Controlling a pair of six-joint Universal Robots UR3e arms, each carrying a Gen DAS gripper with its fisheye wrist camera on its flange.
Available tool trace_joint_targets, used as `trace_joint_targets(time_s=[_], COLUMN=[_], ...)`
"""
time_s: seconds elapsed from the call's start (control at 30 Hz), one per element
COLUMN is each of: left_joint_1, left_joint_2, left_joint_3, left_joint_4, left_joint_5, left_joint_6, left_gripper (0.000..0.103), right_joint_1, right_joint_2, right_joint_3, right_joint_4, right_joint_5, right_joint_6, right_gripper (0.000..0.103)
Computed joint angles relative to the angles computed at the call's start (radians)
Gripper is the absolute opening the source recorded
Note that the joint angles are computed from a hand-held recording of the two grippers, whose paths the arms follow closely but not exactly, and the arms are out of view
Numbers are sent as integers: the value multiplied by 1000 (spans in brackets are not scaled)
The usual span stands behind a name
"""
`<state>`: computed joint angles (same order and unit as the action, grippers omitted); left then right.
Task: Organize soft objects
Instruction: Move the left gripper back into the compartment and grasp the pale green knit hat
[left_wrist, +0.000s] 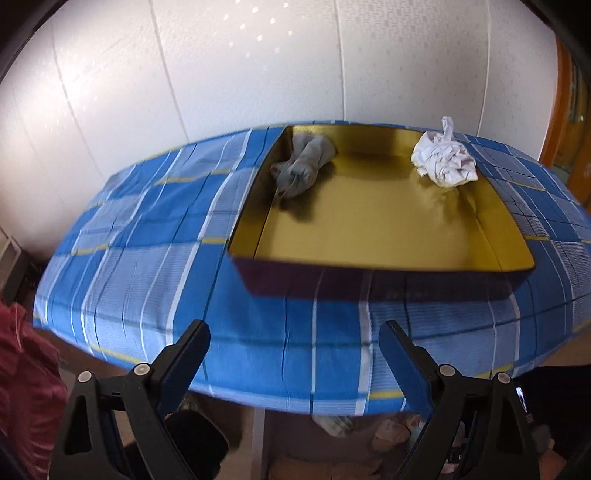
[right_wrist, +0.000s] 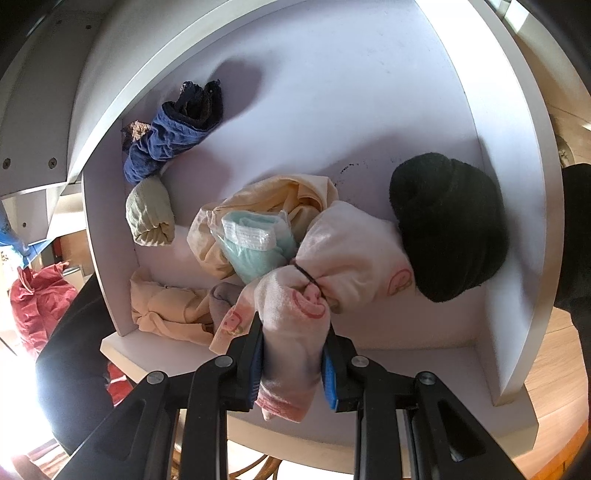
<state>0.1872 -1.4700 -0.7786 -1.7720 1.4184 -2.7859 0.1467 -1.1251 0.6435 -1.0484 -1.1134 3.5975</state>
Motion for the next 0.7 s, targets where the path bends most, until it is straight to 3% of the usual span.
trace_joint_targets(time_s=[0.43, 0.57, 0.7], left_joint_1=[206, 161, 66], left_joint_2=[290, 316, 325], left_joint_3=[-480, -614, -744], left_joint_4=[-10, 8, 118], left_joint_5=[-65, -16, 92], left_joint_6=[100, 72, 6], left_gripper=[94, 94, 94], right_joint_1=[10, 11, 9], right_joint_2=[0, -7, -14], right_joint_3=[-2, 14, 24], right_joint_4=[-4, -15, -20], right_joint_5=[-24, -25, -26], right_joint_6=[4, 9, 8], right_gripper=[25, 25, 25])
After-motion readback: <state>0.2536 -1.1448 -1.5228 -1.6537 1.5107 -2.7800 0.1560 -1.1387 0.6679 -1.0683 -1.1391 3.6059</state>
